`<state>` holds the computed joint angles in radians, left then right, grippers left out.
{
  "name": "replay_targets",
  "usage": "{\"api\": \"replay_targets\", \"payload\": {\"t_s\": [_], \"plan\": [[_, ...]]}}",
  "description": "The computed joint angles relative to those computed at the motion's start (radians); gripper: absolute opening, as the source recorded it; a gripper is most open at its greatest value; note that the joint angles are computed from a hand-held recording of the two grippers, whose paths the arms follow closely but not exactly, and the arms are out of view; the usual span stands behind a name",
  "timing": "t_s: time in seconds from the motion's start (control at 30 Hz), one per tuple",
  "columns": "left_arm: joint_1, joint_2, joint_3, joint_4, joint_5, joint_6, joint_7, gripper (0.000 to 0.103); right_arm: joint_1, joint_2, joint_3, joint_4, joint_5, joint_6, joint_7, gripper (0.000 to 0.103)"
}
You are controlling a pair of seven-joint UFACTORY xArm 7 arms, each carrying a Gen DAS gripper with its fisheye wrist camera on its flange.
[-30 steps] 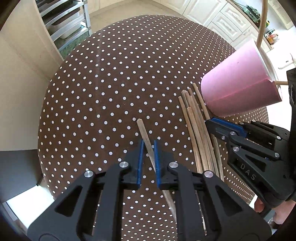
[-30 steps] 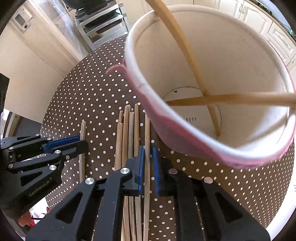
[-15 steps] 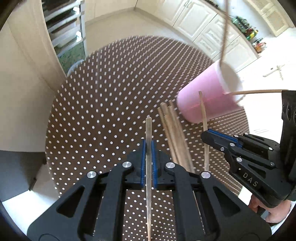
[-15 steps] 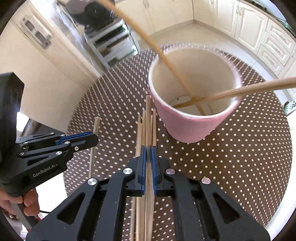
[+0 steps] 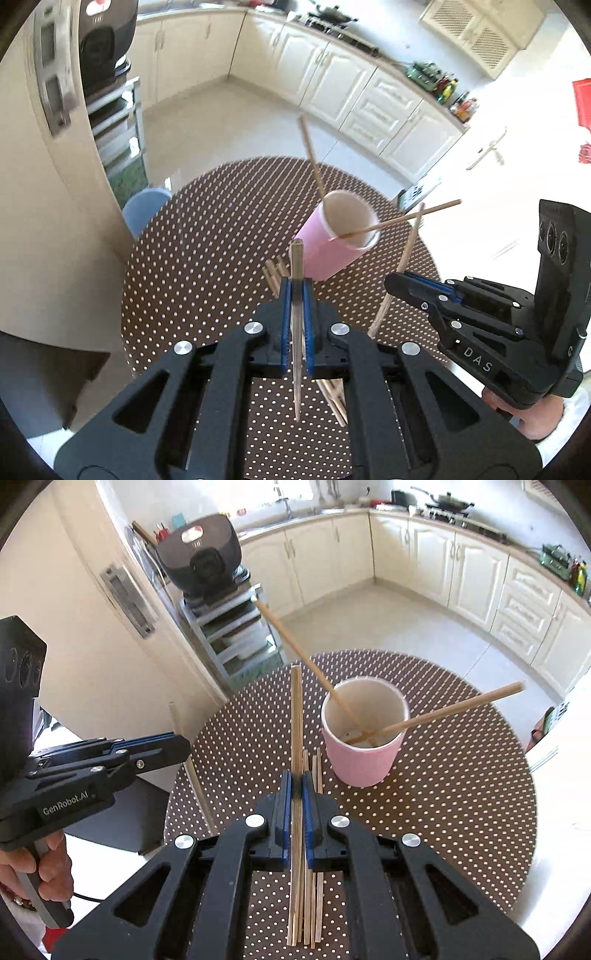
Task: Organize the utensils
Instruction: 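Lift both chopsticks over the pink cup and open both tools to release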
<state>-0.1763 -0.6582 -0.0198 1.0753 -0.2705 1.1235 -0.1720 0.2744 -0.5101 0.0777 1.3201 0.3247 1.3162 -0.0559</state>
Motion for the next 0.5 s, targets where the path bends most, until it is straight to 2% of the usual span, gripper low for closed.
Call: {"api": "replay_targets", "payload": {"t_s": [0.1, 0.23, 0.5], "plan": [[-0.01, -0.013, -0.002, 0.027, -0.004, -0.01, 0.009, 0.006, -0.009, -0.038, -0.006, 0.018, -0.015, 0.016, 0.011, 0.005], [-0.022, -0.017, -0.009, 0.061, -0.007, -0.026, 0.016, 0.006, -0.017, -0.055, 0.014, 0.015, -0.035, -0.031, 0.038, 0.005], [-0.028, 0.029, -0.018, 0.171, 0.004, -0.087, 0.027, 0.006, -0.031, -0.034, 0.0, 0.127, -0.076, -0.058, 0.034, 0.005]]}}
